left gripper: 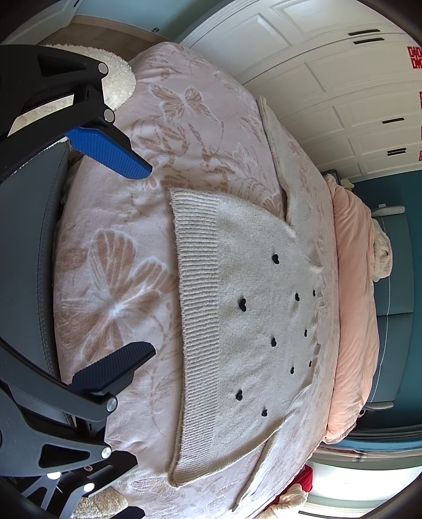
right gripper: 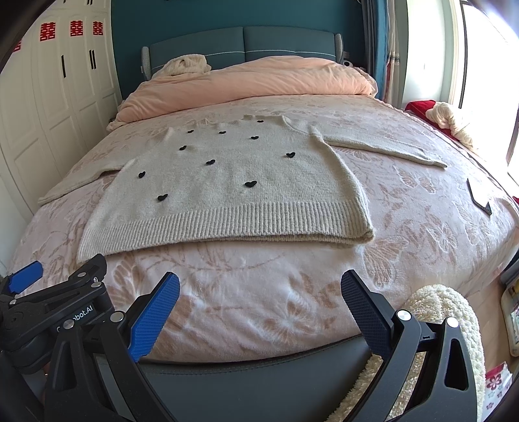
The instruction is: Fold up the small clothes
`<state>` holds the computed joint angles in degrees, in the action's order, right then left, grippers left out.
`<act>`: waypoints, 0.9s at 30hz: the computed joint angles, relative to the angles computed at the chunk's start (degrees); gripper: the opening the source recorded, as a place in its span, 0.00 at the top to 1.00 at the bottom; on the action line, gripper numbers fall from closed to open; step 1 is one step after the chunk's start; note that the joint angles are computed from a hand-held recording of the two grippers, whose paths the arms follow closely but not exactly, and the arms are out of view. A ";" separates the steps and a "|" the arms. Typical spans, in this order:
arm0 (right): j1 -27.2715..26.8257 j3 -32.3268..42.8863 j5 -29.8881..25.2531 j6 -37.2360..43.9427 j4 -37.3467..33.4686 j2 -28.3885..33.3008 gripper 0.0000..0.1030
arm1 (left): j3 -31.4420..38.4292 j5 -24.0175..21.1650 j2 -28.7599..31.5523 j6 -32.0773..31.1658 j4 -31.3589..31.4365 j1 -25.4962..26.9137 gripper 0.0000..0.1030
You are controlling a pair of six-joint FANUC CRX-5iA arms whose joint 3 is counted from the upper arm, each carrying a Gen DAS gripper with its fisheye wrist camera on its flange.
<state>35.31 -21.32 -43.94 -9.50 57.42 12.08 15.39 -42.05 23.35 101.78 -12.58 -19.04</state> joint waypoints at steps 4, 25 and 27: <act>-4.97 -1.92 9.45 1.21 -2.20 -1.63 0.05 | -0.84 0.96 0.86 -4.97 7.87 2.84 0.05; -50.66 30.84 15.74 1.88 -30.17 23.61 0.05 | 25.28 -12.64 18.95 3.59 8.58 6.44 0.05; -50.63 33.44 14.58 3.24 -27.87 25.45 0.21 | 27.89 -13.97 20.74 3.46 8.70 6.23 0.05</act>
